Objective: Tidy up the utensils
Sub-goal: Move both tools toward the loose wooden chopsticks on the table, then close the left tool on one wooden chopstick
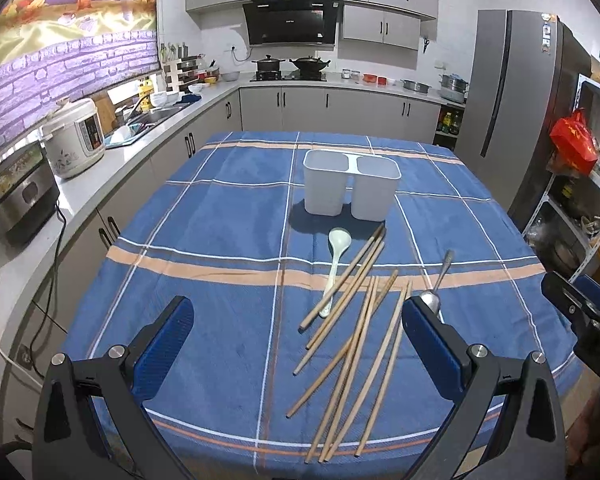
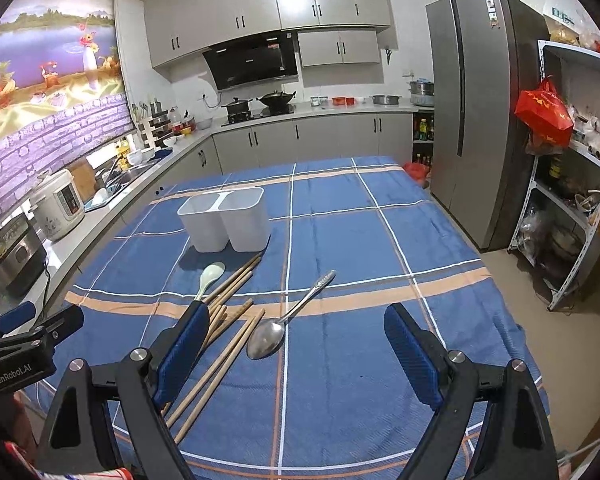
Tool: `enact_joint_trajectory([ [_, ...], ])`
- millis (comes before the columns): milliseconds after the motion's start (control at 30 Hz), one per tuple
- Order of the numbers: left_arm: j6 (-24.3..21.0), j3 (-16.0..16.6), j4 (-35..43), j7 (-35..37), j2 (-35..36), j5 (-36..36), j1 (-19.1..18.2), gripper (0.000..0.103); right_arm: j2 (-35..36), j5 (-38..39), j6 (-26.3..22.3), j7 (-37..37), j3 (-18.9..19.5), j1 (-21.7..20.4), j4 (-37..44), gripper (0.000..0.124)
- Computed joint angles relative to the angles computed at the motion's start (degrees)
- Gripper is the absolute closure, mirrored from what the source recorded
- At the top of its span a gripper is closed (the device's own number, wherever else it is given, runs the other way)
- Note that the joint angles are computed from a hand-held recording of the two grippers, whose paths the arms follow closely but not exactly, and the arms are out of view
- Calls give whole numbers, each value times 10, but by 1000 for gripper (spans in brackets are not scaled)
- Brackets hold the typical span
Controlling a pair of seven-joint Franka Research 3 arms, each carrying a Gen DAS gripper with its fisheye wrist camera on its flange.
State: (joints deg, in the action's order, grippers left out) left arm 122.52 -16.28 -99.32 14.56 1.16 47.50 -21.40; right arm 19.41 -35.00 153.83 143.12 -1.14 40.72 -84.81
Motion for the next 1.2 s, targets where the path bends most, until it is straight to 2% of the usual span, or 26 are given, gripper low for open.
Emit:
enact_joint_trajectory([
  [233, 8, -1, -1, 0, 1, -5, -1, 0, -17, -57, -8, 46, -8, 9, -22, 31],
  [467, 7, 2, -8, 2, -2, -19, 0, 0, -13, -27, 3, 22, 13, -11, -26, 31],
  [700, -14, 6, -57, -31, -34, -24, 22, 0, 10, 70, 9, -68, 32, -23, -16, 31],
  [833, -11, 10, -76, -10, -37, -47, 36, 0, 28, 146, 1, -138, 47, -35, -5, 31],
  [1000, 21, 16, -79, 48, -20, -78, 48, 0, 58, 232, -25, -210, 58, -39, 23, 31],
  [1100, 68, 22, -80, 89, -8, -92, 54, 0, 77, 273, -43, -242, 62, -41, 44, 34],
  [1200, 101, 29, -65, 139, 19, -114, 59, 7, 102, 312, -70, -275, 70, -44, 77, 38],
])
